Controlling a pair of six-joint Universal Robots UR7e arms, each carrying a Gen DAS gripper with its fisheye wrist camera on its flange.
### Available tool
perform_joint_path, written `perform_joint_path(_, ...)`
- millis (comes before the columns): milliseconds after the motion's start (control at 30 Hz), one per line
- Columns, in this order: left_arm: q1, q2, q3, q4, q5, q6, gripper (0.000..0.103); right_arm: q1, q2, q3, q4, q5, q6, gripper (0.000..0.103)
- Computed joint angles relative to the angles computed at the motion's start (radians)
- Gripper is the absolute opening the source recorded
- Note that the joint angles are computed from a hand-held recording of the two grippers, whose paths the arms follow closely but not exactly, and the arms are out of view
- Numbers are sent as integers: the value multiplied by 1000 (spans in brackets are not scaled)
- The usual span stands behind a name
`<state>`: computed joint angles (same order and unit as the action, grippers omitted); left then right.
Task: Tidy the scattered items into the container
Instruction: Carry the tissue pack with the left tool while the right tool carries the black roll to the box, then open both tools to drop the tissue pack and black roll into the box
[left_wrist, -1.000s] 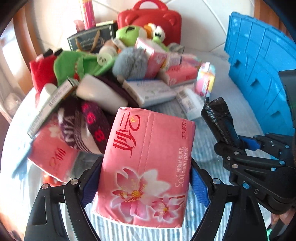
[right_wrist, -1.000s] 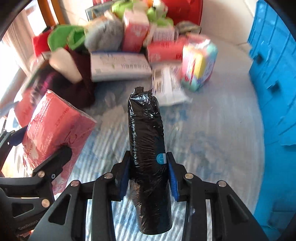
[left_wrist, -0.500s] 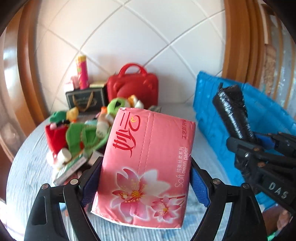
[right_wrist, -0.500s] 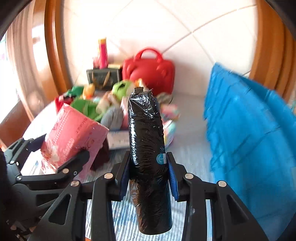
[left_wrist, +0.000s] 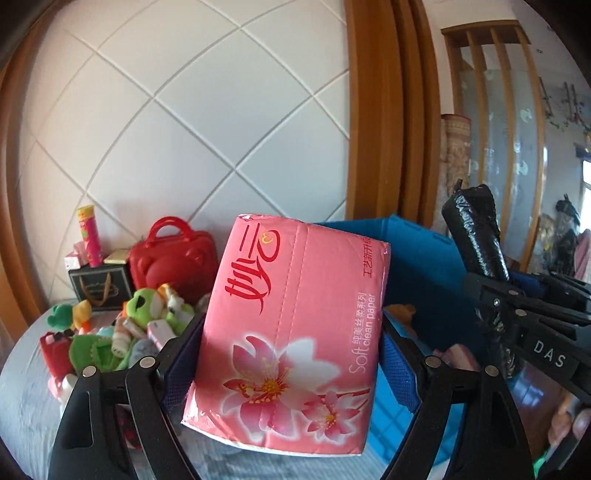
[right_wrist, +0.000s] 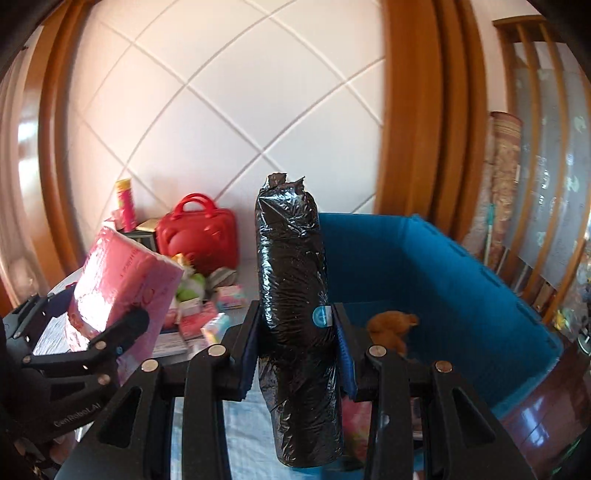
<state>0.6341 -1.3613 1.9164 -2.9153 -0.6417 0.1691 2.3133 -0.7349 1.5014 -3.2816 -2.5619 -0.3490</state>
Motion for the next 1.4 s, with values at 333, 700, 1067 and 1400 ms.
perform_joint_path(333, -81, 309, -187, 61, 74, -173, 86, -183, -265, 198, -58, 157, -138, 35)
perform_joint_path(700, -67, 431, -283, 233, 139, -334, 86, -331, -320, 197, 30, 343, -134, 36)
perform_joint_path(1067, -69, 425, -287, 308, 129, -366, 92, -342, -329, 210, 34, 360, -104, 35)
perform_joint_path(1400, -78, 433, -289, 323, 156, -367, 98, -350, -340, 214, 58, 383, -102, 36)
